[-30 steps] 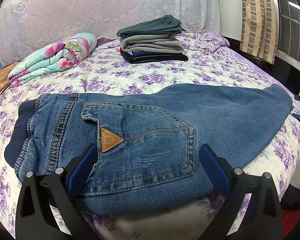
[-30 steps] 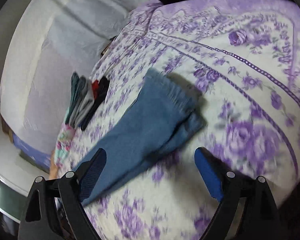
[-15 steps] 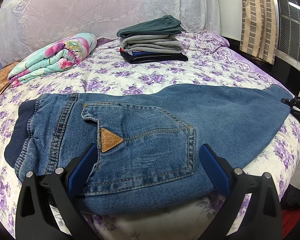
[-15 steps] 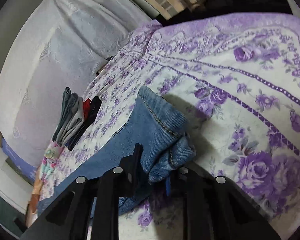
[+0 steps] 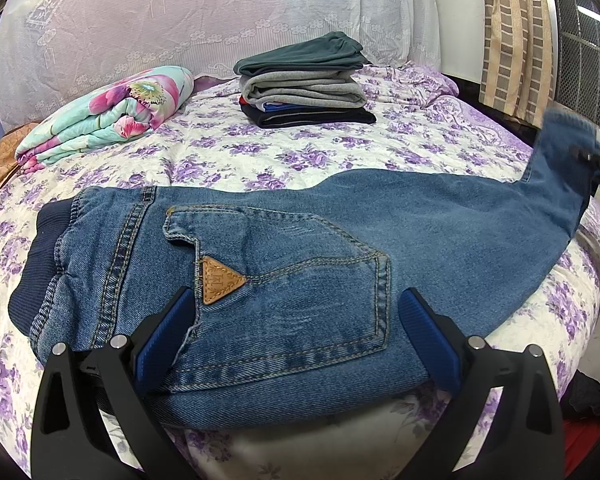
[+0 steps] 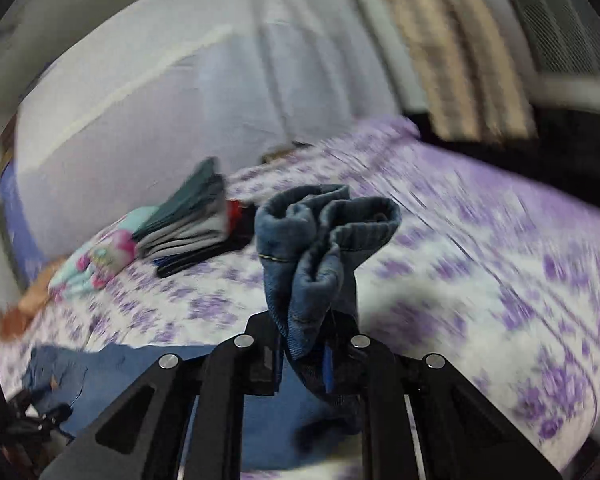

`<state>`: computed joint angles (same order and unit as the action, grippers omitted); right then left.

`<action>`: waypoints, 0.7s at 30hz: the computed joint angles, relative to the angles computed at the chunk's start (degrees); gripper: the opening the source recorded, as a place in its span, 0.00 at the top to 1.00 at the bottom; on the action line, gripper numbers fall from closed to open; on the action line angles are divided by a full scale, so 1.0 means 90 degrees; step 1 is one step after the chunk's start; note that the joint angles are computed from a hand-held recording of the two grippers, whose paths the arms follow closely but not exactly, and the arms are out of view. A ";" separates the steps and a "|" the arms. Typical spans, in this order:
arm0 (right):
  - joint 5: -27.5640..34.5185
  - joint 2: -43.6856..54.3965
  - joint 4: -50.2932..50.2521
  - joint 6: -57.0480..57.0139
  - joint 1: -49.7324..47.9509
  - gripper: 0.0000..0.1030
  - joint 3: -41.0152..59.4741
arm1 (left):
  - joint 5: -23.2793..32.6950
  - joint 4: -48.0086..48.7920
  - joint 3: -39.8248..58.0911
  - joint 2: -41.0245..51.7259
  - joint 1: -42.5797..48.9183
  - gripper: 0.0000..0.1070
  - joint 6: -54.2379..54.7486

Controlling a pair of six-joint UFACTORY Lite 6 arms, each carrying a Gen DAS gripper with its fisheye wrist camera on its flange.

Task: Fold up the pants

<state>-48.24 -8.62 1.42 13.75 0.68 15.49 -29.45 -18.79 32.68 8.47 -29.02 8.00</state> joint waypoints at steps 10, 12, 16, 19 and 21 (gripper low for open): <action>0.0187 0.2976 0.3995 -0.4230 0.4449 0.85 0.2815 | -0.0066 0.0056 -0.0091 -0.0096 -0.0030 0.08 -0.0153; 0.0122 0.3721 0.4406 -0.4726 0.4874 0.85 0.3332 | -0.0064 0.0052 -0.0084 -0.0092 -0.0033 0.08 -0.0157; -0.0121 0.3814 0.4814 -0.5095 0.5181 0.85 0.3297 | -0.0067 0.0073 -0.0091 -0.0095 -0.0022 0.08 -0.0162; 0.0343 0.4100 0.5441 -0.6130 0.5306 0.84 0.3672 | -0.0071 0.0069 -0.0096 -0.0098 -0.0027 0.08 -0.0166; 0.0128 0.4445 0.6051 -0.6818 0.5637 0.82 0.3919 | -0.0071 0.0096 -0.0098 -0.0099 -0.0018 0.08 -0.0187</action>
<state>-47.08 31.39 55.88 -47.62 51.41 50.76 -30.09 -17.93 31.80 7.57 -29.18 6.32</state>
